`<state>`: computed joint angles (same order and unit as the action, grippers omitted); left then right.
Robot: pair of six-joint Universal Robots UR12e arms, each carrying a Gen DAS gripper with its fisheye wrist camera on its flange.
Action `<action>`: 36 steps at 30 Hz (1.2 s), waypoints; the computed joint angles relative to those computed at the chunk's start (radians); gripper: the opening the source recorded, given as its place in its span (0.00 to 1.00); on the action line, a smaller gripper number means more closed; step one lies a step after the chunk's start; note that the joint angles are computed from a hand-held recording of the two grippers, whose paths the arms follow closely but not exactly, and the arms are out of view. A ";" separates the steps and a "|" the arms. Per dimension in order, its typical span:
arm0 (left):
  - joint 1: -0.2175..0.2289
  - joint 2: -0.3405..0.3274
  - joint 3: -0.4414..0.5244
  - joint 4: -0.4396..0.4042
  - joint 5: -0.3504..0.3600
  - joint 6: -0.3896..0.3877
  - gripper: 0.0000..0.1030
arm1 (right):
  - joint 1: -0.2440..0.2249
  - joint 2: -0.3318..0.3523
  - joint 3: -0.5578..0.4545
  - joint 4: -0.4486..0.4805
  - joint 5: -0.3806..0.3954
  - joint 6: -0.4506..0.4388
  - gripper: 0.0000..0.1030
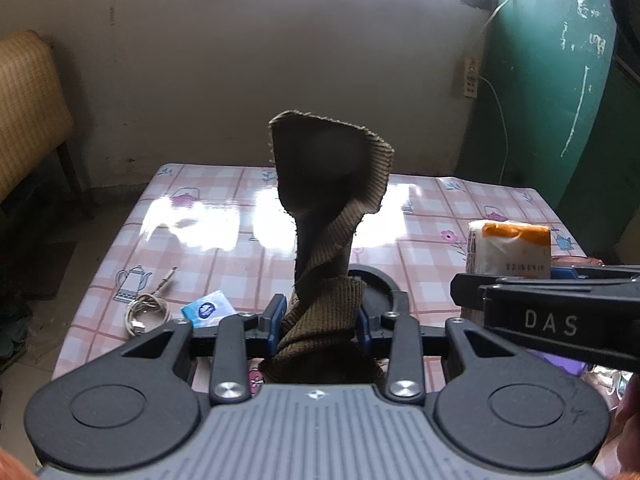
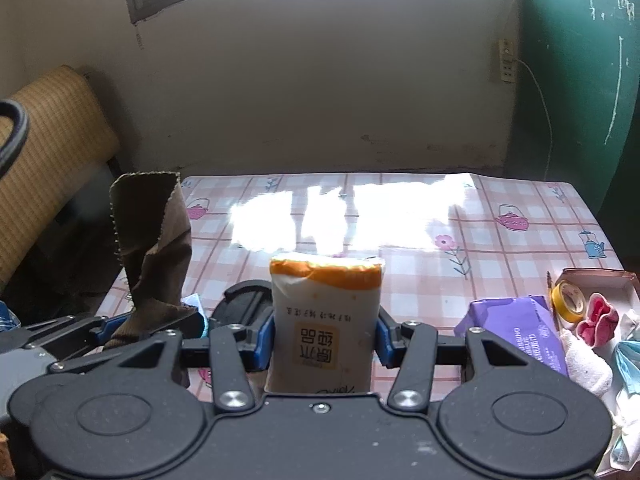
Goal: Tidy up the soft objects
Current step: 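Carry the brown sock and snack packet in both grippers toward the tray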
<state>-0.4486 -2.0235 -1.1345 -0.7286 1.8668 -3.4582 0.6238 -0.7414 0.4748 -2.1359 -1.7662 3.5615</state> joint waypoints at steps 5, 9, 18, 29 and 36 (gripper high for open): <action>-0.007 -0.015 0.020 -0.009 -0.008 0.004 0.36 | -0.007 -0.031 0.055 -0.020 -0.003 0.011 0.57; -0.015 -0.024 0.033 -0.014 -0.012 0.009 0.36 | -0.013 -0.049 0.087 -0.031 -0.009 0.022 0.57; -0.028 -0.048 0.065 -0.024 -0.029 0.022 0.36 | -0.027 -0.090 0.156 -0.061 -0.006 0.036 0.57; -0.043 -0.071 0.095 -0.037 -0.045 0.038 0.36 | -0.046 -0.126 0.228 -0.088 -0.020 0.052 0.57; -0.049 -0.082 0.107 -0.034 -0.053 0.047 0.36 | -0.052 -0.142 0.255 -0.098 -0.026 0.060 0.57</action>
<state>-0.4980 -2.1052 -1.0271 -0.7629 1.8141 -3.4109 0.5720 -0.8837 0.7296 -2.2340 -1.7919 3.6212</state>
